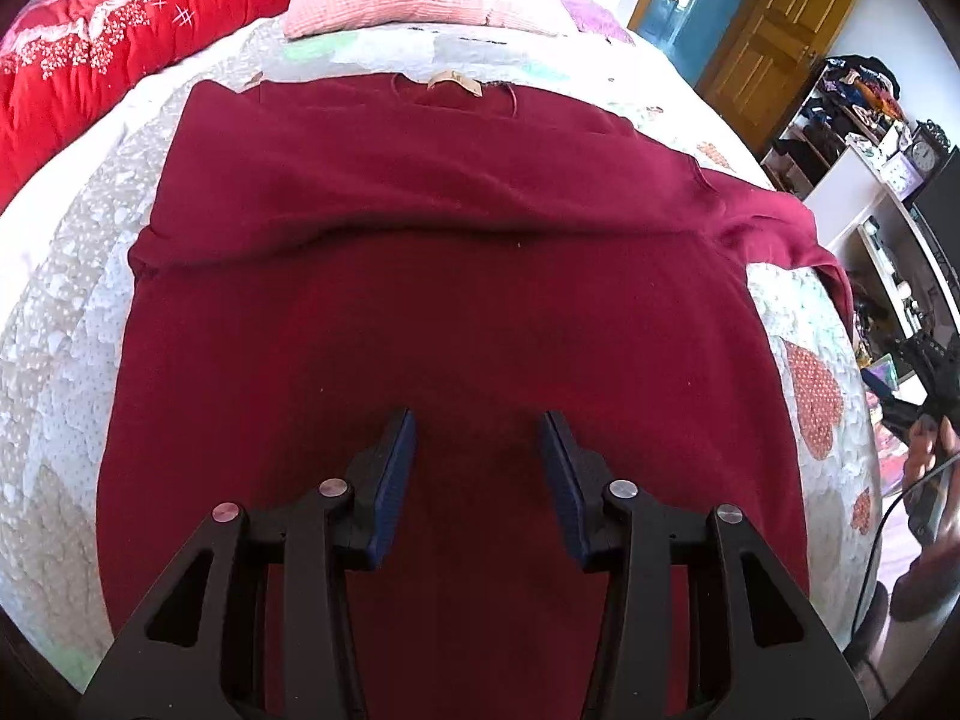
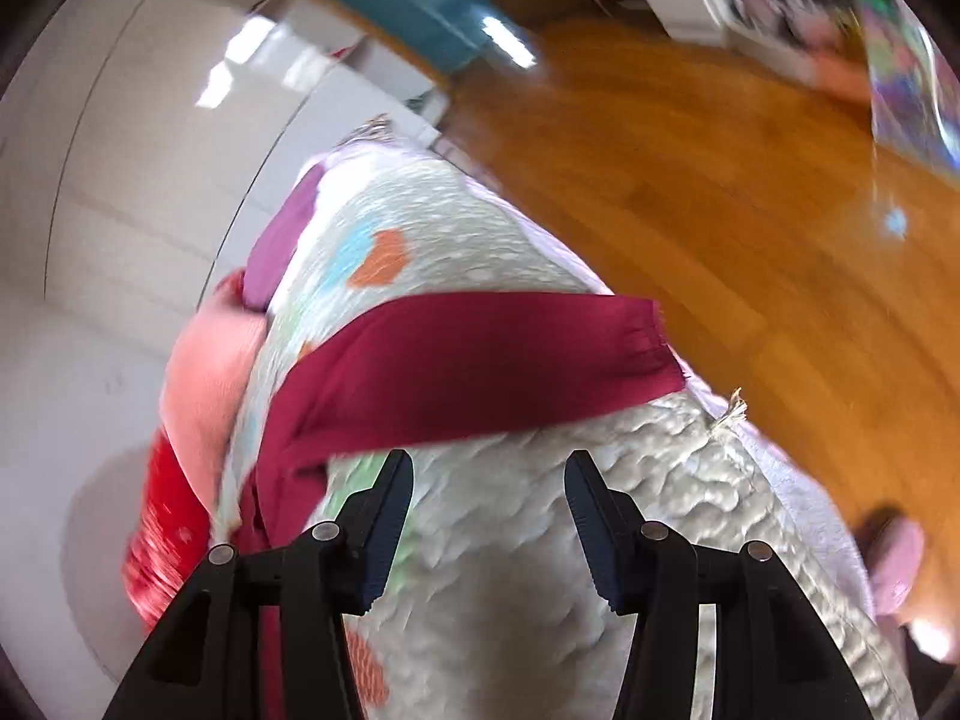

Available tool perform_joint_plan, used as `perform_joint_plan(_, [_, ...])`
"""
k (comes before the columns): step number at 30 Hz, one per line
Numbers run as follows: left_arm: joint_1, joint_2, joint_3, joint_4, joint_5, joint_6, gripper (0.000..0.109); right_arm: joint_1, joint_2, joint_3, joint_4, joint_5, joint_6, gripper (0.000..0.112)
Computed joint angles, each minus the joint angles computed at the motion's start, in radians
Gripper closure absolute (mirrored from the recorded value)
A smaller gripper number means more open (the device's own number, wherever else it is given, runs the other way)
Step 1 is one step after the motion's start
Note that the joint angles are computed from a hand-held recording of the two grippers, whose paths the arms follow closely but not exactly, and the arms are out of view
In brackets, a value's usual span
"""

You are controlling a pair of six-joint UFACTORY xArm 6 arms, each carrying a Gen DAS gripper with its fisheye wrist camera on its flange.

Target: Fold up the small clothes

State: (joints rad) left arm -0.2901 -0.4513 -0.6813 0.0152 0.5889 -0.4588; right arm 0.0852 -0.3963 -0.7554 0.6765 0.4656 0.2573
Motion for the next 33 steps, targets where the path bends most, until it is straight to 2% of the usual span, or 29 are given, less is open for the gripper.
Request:
perform_joint_plan(4, [-0.006, 0.022, -0.013, 0.019, -0.01, -0.022, 0.062, -0.035, 0.098, -0.039, 0.287, 0.033, -0.157, 0.061])
perform_joint_plan(9, [-0.011, 0.028, -0.008, 0.055, -0.022, -0.043, 0.062, 0.009, 0.204, -0.083, 0.503, -0.125, -0.261, 0.061])
perform_joint_plan(10, [-0.012, 0.029, -0.009, 0.063, -0.021, -0.044, 0.062, 0.016, 0.223, -0.097, 0.533, -0.142, -0.281, 0.063])
perform_joint_plan(11, [-0.013, 0.029, -0.012, 0.064, -0.016, -0.04, 0.062, 0.016, 0.235, -0.107, 0.537, -0.153, -0.289, 0.074])
perform_joint_plan(12, [-0.012, 0.027, -0.014, 0.058, -0.01, -0.031, 0.062, 0.008, 0.229, -0.107, 0.511, -0.155, -0.29, 0.081])
perform_joint_plan(13, [-0.006, 0.023, -0.018, 0.041, -0.005, -0.016, 0.062, 0.006, 0.232, -0.119, 0.458, -0.162, -0.268, 0.096])
perform_joint_plan(16, [0.018, 0.007, -0.02, 0.039, -0.008, -0.018, 0.062, -0.007, 0.205, -0.157, 0.355, -0.182, -0.259, 0.104])
perform_joint_plan(20, [0.064, -0.026, -0.007, 0.022, -0.028, -0.015, 0.062, -0.022, 0.149, -0.234, 0.144, -0.201, -0.198, 0.106])
perform_joint_plan(21, [0.079, -0.035, -0.004, 0.008, -0.032, -0.007, 0.062, -0.023, 0.145, -0.279, 0.053, -0.2, -0.156, 0.106])
perform_joint_plan(23, [0.099, -0.047, 0.003, -0.011, -0.042, 0.006, 0.062, -0.013, 0.152, -0.345, -0.01, -0.19, -0.139, 0.106])
perform_joint_plan(27, [0.134, -0.064, 0.011, -0.018, -0.054, 0.026, 0.062, 0.088, 0.221, -0.532, -0.118, -0.139, -0.148, 0.106])
perform_joint_plan(33, [0.198, -0.103, 0.029, -0.085, -0.07, 0.076, 0.062, 0.296, 0.415, -0.797, 0.004, -0.055, -0.305, 0.106])
